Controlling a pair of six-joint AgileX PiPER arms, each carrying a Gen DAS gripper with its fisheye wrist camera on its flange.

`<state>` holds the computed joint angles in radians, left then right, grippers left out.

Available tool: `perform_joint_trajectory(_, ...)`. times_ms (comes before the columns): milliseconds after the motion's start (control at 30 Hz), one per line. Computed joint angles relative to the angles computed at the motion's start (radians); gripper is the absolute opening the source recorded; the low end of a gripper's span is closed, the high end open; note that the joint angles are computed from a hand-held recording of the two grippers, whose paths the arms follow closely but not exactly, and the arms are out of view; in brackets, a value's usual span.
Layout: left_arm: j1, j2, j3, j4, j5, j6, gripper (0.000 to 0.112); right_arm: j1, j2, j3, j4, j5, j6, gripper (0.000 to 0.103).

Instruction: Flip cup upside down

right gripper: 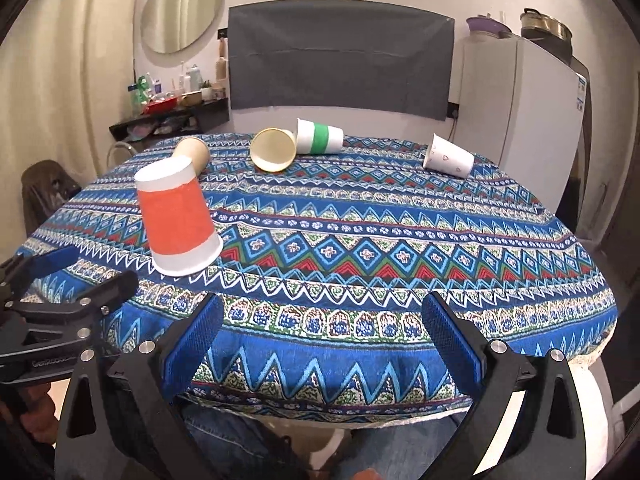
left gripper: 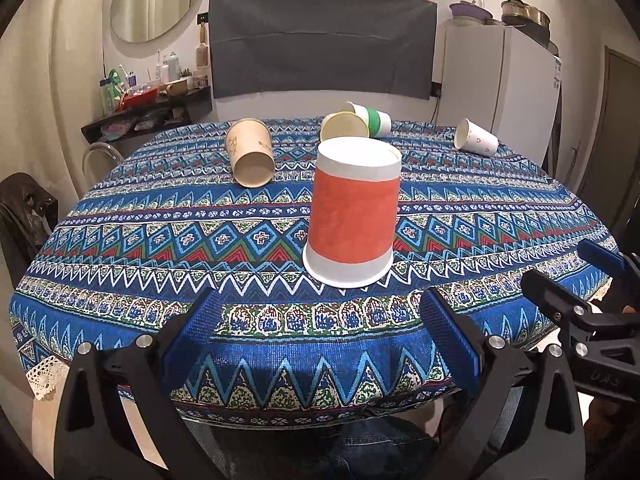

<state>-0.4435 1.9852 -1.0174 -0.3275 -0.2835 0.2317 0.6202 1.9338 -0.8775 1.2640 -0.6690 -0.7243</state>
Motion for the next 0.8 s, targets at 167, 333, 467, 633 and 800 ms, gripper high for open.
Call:
perform_joint_trajectory(167,0.005,-0.007,0.013,-0.056,-0.023,0.038,0.097,-0.007,-0.001,0.015,-0.006,-0.002,0.023,0.095)
perform_joint_trajectory(333,-0.007,-0.01,0.008,-0.143,-0.03,0.139,0.097,-0.015,0.01,0.005,-0.004,0.018,0.008,0.095)
perform_joint_trajectory(467,0.003,-0.01,-0.003,-0.114,-0.016,0.108,0.097,-0.021,0.018,-0.012,-0.001,0.033,-0.01,0.095)
perform_joint_trajectory(633,0.012,-0.003,-0.018,-0.026,0.014,0.022,0.097,-0.017,0.018,-0.024,0.025,0.028,-0.037,0.095)
perform_joint_trajectory(800,0.009,-0.005,-0.014,-0.021,0.009,0.015,0.097,-0.006,0.017,-0.023,0.034,0.018,-0.043,0.095)
